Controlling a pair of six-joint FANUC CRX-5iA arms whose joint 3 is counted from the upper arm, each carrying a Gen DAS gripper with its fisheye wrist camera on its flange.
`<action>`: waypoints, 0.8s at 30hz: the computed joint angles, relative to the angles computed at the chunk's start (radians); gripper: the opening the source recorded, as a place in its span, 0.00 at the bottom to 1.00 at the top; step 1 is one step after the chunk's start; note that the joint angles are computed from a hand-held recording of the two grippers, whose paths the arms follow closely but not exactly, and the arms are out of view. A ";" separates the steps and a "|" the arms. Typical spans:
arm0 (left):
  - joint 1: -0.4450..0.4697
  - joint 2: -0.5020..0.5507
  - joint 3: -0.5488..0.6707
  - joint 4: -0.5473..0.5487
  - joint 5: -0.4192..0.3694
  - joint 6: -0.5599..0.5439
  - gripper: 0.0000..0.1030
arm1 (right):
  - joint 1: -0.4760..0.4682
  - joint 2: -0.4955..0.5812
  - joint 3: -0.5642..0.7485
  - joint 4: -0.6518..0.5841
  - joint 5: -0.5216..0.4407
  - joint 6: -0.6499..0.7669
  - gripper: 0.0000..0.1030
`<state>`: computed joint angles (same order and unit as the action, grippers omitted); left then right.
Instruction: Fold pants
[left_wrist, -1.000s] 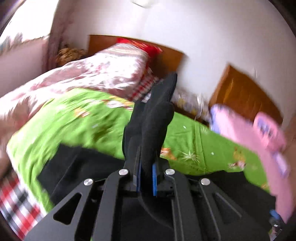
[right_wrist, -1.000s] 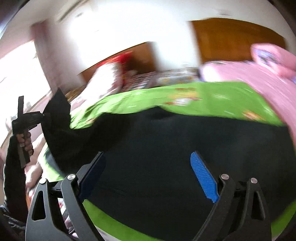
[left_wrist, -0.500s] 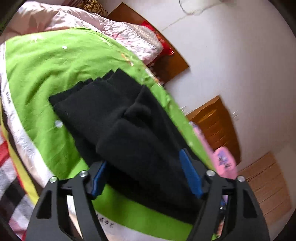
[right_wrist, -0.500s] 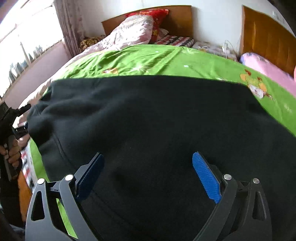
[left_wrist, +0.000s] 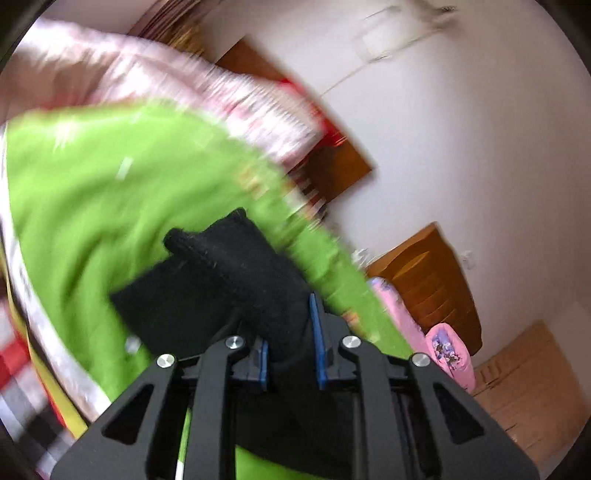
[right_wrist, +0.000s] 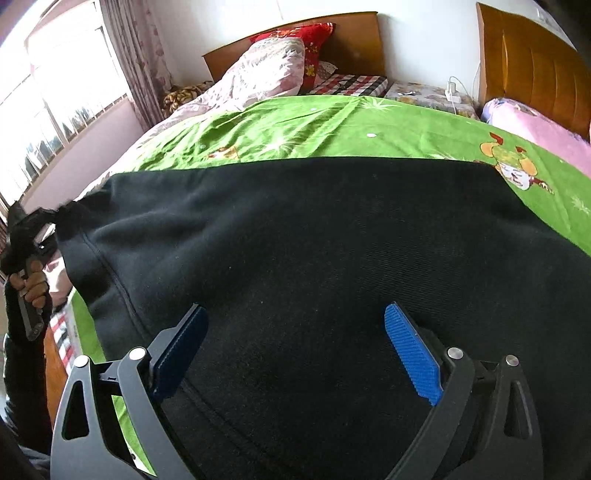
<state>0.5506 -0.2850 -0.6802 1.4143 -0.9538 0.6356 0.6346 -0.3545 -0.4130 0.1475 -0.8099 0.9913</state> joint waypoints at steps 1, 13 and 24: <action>-0.007 -0.022 -0.012 0.055 -0.008 -0.044 0.17 | -0.001 -0.001 -0.001 0.000 0.001 0.000 0.91; 0.032 0.090 0.008 -0.167 0.078 0.077 0.41 | -0.011 0.002 0.008 -0.025 0.002 0.022 0.92; -0.168 -0.087 0.124 -0.527 0.361 0.231 0.97 | 0.018 0.009 -0.006 0.042 -0.005 -0.015 0.93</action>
